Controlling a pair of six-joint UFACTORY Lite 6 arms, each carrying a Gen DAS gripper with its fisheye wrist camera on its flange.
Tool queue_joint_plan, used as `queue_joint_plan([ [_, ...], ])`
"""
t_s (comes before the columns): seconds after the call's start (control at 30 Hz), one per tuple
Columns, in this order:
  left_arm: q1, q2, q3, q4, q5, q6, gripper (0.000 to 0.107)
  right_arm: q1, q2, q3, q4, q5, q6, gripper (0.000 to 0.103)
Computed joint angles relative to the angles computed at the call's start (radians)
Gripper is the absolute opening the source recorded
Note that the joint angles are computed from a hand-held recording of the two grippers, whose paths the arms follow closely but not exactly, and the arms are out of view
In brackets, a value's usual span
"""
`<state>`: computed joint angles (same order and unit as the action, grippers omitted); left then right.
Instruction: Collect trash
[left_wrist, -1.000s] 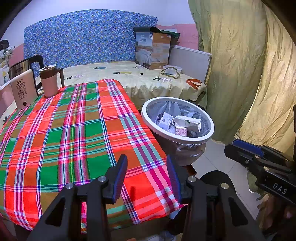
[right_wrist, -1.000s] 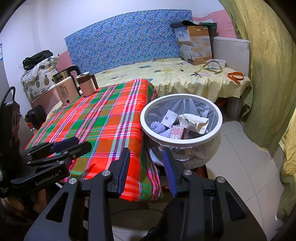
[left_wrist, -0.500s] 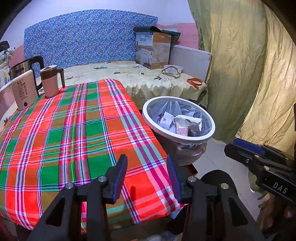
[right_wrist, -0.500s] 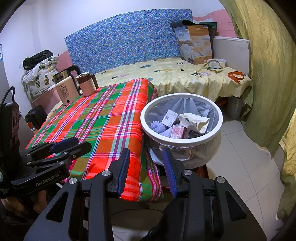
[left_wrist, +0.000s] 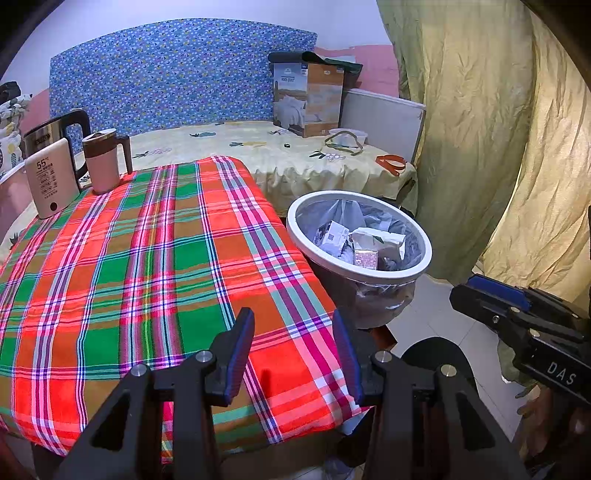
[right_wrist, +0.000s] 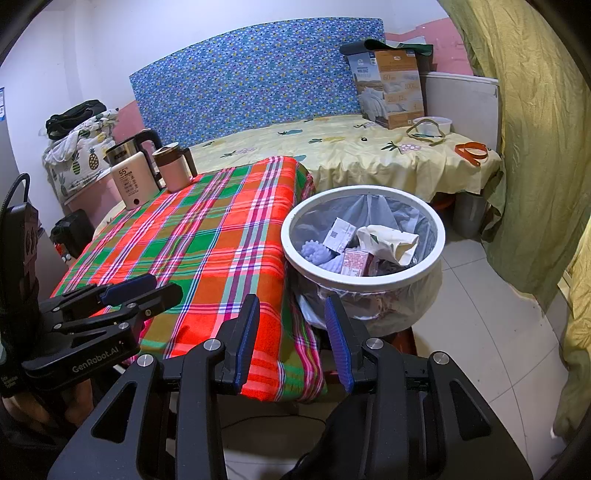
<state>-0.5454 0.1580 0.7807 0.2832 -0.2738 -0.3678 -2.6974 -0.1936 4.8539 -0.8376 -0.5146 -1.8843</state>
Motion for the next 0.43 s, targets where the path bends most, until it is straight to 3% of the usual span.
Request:
queue_joint_plan([
  [0.43, -0.018, 0.016, 0.015, -0.039, 0.006, 0.026, 0.046, 0.002, 0.001, 0.000, -0.001, -0.001, 0.003, 0.039],
])
